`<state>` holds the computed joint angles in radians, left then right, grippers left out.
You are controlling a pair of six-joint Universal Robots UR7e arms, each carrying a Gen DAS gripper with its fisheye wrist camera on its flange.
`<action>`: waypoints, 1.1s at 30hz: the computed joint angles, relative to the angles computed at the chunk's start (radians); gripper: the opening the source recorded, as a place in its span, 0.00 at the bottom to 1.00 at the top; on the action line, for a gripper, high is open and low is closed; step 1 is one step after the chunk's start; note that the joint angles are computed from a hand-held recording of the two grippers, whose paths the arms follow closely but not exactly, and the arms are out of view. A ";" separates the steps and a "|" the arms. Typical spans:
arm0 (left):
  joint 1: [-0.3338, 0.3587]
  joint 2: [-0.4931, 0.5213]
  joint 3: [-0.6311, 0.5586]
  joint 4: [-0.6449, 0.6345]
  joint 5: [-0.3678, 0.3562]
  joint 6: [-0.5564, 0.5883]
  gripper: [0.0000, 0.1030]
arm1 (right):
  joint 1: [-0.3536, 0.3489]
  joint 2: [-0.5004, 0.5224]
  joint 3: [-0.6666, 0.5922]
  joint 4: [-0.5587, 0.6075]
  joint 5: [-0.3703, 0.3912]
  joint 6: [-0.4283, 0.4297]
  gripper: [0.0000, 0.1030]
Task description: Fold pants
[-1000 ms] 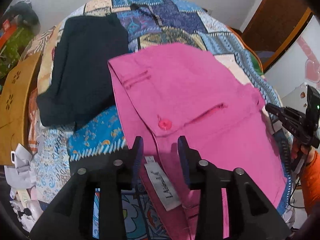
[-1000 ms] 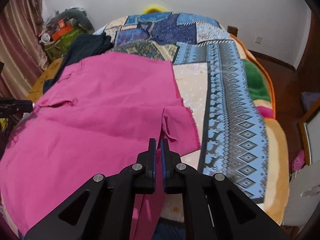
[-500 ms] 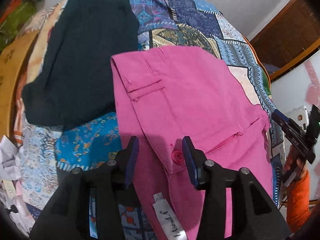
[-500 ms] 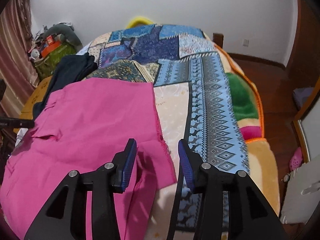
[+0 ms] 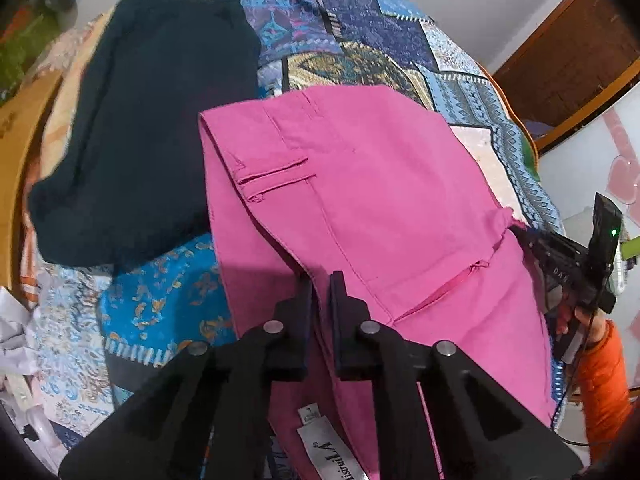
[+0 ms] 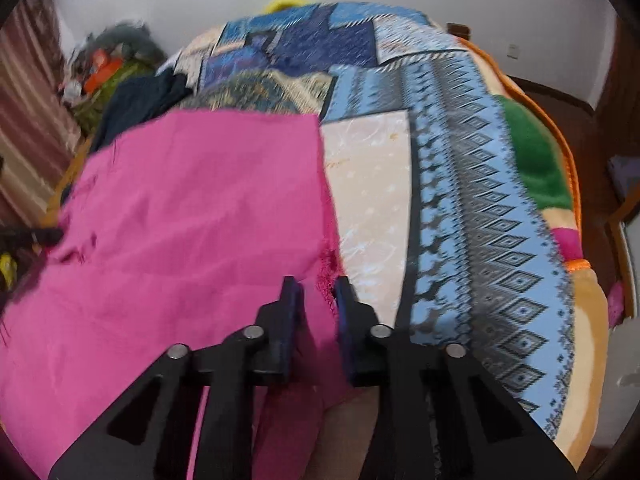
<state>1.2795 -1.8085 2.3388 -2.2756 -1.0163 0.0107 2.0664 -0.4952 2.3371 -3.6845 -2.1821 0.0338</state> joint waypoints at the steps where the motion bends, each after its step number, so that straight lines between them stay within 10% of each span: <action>1: -0.014 -0.008 0.012 -0.016 0.028 0.001 0.07 | 0.004 0.006 -0.008 0.019 -0.010 -0.004 0.10; 20: -0.069 -0.052 0.057 -0.048 0.198 0.076 0.10 | 0.051 -0.003 -0.044 0.151 -0.094 0.011 0.07; 27: -0.105 -0.091 0.043 -0.148 0.235 0.164 0.44 | 0.104 -0.067 -0.027 0.064 -0.101 -0.002 0.30; 33: -0.061 0.000 -0.025 -0.272 0.215 0.202 0.53 | 0.108 -0.079 -0.086 0.017 -0.067 -0.062 0.44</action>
<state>1.2181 -1.8089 2.3139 -2.5480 -0.8013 0.2127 2.1747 -0.5743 2.2509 -3.6677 -2.2491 -0.0279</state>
